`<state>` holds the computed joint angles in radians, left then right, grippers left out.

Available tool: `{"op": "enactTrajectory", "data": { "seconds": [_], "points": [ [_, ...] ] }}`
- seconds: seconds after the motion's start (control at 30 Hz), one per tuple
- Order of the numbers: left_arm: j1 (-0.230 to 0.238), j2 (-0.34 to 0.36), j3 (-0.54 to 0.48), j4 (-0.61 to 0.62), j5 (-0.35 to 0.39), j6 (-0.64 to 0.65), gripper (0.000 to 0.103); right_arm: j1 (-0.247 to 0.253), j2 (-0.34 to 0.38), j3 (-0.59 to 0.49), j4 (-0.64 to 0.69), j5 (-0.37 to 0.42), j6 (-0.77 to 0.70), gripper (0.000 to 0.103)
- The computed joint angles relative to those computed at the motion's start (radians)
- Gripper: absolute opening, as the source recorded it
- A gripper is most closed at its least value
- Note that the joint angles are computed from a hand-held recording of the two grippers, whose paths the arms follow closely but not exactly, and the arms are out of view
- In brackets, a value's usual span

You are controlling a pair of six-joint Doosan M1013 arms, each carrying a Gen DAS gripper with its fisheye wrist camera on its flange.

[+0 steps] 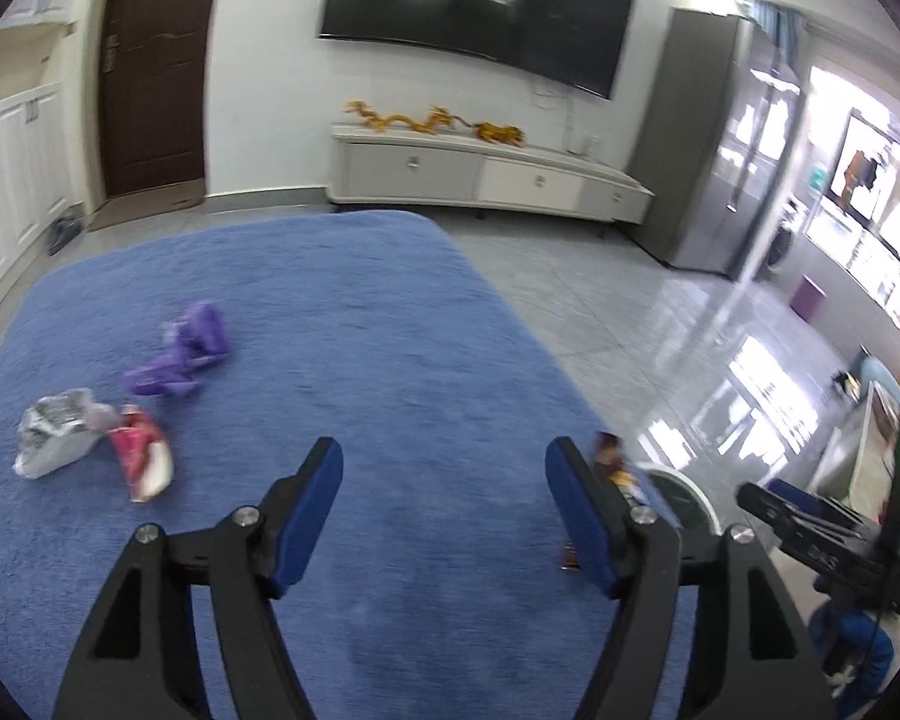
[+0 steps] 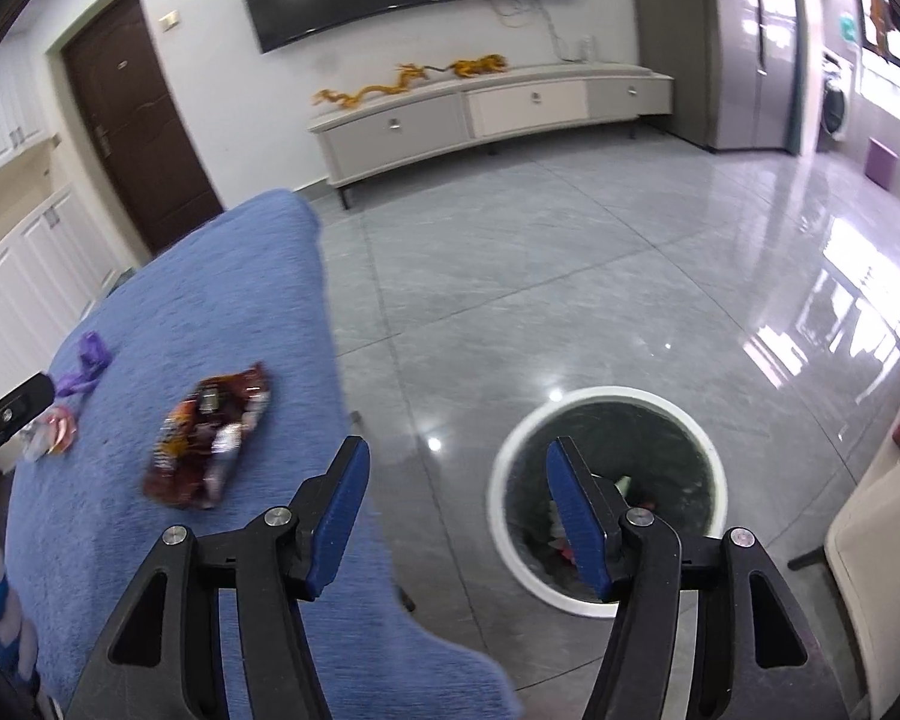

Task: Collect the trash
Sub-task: 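Move both tools back to the brown wrapper and purple bag on the rug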

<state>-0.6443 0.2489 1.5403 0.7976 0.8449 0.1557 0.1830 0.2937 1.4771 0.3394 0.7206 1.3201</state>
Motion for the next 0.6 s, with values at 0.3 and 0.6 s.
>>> {"op": "enactTrajectory", "data": {
  "seconds": [0.3, 0.6],
  "points": [
    [0.057, -0.044, 0.062, 0.043, 0.047, -0.101, 0.069, 0.032, 0.005, -0.021, 0.059, 0.040, -0.065, 0.062],
    [0.164, 0.005, 0.004, -0.011, 0.123, -0.029, 0.073, 0.043, 0.043, -0.070, 0.251, 0.131, -0.162, 0.069]
  ]
}}
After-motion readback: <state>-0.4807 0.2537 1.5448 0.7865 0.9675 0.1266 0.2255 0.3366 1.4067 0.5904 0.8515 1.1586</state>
